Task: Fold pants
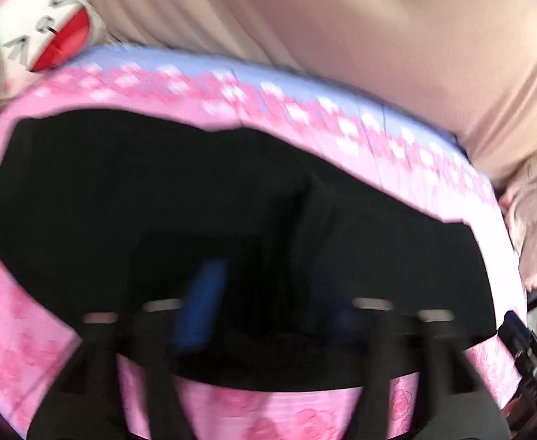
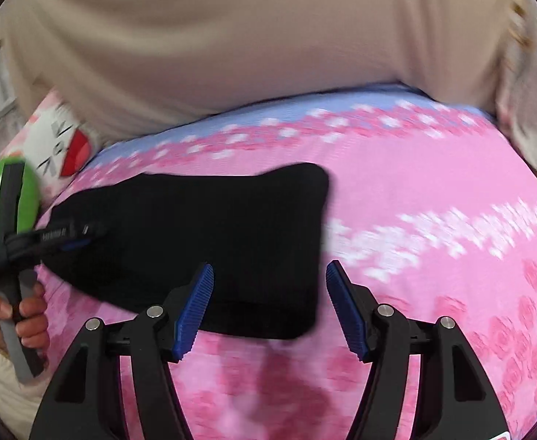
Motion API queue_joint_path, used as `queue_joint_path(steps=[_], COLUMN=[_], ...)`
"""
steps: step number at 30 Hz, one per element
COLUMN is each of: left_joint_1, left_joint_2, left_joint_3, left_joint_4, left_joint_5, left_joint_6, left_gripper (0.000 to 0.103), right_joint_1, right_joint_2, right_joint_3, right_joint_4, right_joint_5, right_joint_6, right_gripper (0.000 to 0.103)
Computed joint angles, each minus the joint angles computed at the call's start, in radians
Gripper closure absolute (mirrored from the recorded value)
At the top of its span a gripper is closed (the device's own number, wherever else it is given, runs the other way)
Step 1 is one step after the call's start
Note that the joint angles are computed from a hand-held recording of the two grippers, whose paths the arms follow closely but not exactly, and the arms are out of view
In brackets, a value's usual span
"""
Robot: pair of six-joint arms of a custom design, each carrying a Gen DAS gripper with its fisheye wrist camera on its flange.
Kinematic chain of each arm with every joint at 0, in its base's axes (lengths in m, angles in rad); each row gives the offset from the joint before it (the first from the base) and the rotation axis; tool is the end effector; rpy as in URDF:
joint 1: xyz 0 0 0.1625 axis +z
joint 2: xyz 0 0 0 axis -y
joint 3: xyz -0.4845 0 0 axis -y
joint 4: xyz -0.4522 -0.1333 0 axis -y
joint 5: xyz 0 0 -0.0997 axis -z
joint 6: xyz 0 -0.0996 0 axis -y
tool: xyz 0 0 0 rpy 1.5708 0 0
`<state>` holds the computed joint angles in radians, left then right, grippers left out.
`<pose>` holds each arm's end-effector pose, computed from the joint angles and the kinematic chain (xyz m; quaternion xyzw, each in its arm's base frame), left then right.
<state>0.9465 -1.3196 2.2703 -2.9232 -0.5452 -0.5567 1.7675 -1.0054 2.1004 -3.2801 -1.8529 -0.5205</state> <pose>-0.1122 -0.5295 0.2552 -0.0690 0.8567 -0.4121 0.3026 0.2214 -0.5710 0.1489 0.2914 -0.8986 0.2738 0.1805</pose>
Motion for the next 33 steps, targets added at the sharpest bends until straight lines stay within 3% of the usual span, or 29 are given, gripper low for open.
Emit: queue_joint_path(steps=[2, 4, 6, 10, 12, 16, 18, 21, 22, 24, 27, 30, 33], left_joint_1=[-0.039, -0.055, -0.054, -0.026, -0.003, 0.041, 0.075, 0.115, 0.139, 0.177, 0.245, 0.241, 0.227], left_joint_2=[-0.023, -0.063, -0.103, -0.204, -0.252, -0.392, -0.424, -0.458, -0.463, -0.46, -0.444, -0.427, -0.404], left_joint_3=[0.034, 0.048, 0.056, 0.082, 0.091, 0.125, 0.128, 0.134, 0.133, 0.134, 0.131, 0.119, 0.102], left_joint_4=[-0.026, 0.069, 0.161, 0.302, 0.395, 0.539, 0.525, 0.464, 0.425, 0.339, 0.171, 0.185, 0.282], left_joint_5=[0.119, 0.209, 0.247, 0.233, 0.243, 0.255, 0.252, 0.244, 0.233, 0.208, 0.108, 0.135, 0.186], left_joint_6=[-0.015, -0.08, -0.16, -0.293, -0.386, -0.529, -0.521, -0.493, -0.477, -0.443, -0.354, -0.363, -0.434], left_gripper=[0.015, 0.015, 0.015, 0.015, 0.015, 0.015, 0.015, 0.015, 0.014, 0.011, 0.007, 0.005, 0.005], right_joint_1=[0.037, 0.072, 0.108, 0.153, 0.166, 0.191, 0.209, 0.226, 0.228, 0.232, 0.217, 0.176, 0.098], right_joint_2=[0.026, 0.07, 0.133, 0.25, 0.302, 0.35, 0.385, 0.392, 0.39, 0.379, 0.327, 0.237, 0.131], right_joint_3=[-0.022, -0.052, -0.092, -0.177, -0.222, -0.246, -0.259, -0.267, -0.269, -0.27, -0.226, -0.166, -0.118], right_joint_4=[0.069, 0.109, 0.153, 0.21, 0.236, 0.186, 0.126, 0.117, 0.127, 0.154, 0.082, -0.036, -0.057], right_joint_5=[0.031, 0.035, 0.037, 0.033, 0.008, -0.038, -0.105, -0.13, -0.123, -0.12, -0.101, -0.147, -0.21], right_joint_6=[-0.037, -0.068, -0.096, -0.107, -0.099, -0.132, -0.174, -0.177, -0.174, -0.155, -0.117, -0.074, 0.018], right_gripper=[0.04, 0.04, 0.04, 0.041, 0.048, 0.045, 0.067, 0.073, 0.069, 0.049, 0.042, 0.024, 0.022])
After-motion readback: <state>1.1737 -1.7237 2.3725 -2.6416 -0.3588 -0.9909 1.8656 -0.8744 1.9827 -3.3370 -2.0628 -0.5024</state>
